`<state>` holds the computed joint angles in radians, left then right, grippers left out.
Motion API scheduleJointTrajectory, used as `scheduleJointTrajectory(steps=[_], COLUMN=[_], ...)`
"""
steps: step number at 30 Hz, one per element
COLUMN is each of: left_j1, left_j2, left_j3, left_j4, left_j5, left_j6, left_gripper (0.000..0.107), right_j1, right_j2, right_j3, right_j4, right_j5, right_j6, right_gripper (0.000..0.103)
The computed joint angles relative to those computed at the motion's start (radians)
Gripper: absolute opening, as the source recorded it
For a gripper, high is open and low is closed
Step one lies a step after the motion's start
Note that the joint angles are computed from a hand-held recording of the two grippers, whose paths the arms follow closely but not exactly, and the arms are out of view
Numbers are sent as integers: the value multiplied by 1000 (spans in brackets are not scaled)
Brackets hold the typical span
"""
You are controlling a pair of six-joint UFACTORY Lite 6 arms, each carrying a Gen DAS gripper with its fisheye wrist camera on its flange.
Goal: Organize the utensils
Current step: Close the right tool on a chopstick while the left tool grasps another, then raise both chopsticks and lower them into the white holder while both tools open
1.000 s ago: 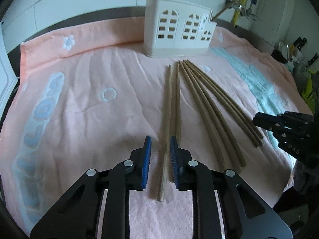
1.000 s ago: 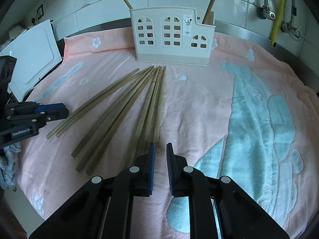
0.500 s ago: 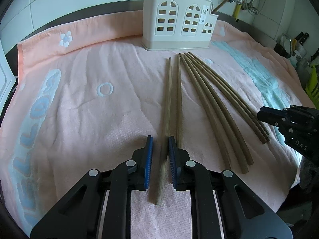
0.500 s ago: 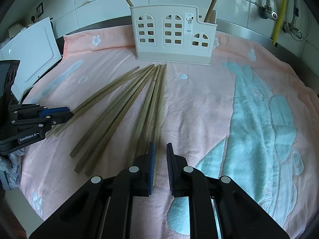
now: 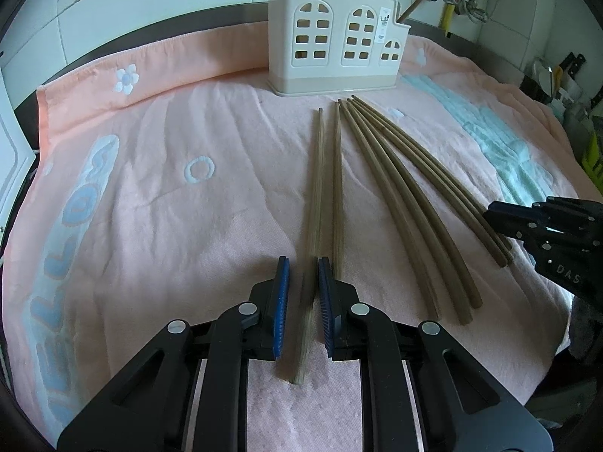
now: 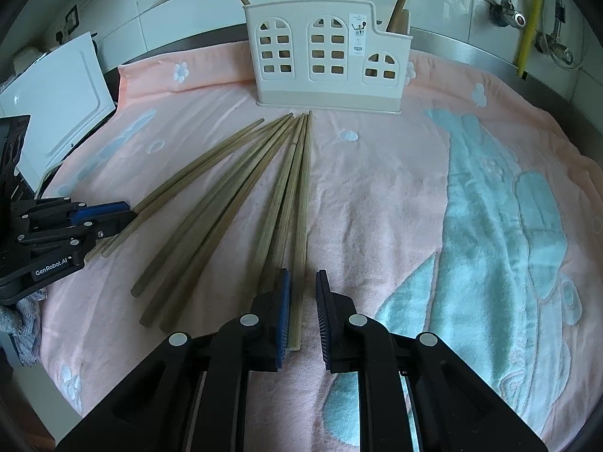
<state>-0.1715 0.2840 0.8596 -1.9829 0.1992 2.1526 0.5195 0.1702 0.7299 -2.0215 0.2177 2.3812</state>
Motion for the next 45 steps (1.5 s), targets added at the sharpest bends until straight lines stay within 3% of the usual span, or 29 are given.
scheduleJointTrajectory(steps=[9, 12, 21, 30, 39, 45], left_j1=[-8, -21, -37, -11, 38, 68], left_j2=[-8, -10, -17, -70, -247, -297], left_j3=[-20, -24, -34, -52, -72, -24], left_j4=[-122, -234, -396, -153, 117, 263], left_j5=[2, -12, -23, 11, 84, 147], left_j6=[115, 228, 377, 118, -165, -323], left_gripper=[15, 15, 10, 6, 5, 5], right_j1=[0, -1, 13, -1, -39, -76], right_j2=[-6, -13, -69, -166, -324, -334], right_j3=[-19, -24, -47, -68, -16, 85], right_j4=[-103, -123, -41, 24, 306, 465], right_j5=[12, 13, 31, 27, 5, -23], right_j6=[114, 140, 72, -9, -362, -583], right_gripper=[13, 9, 7, 7, 7, 7])
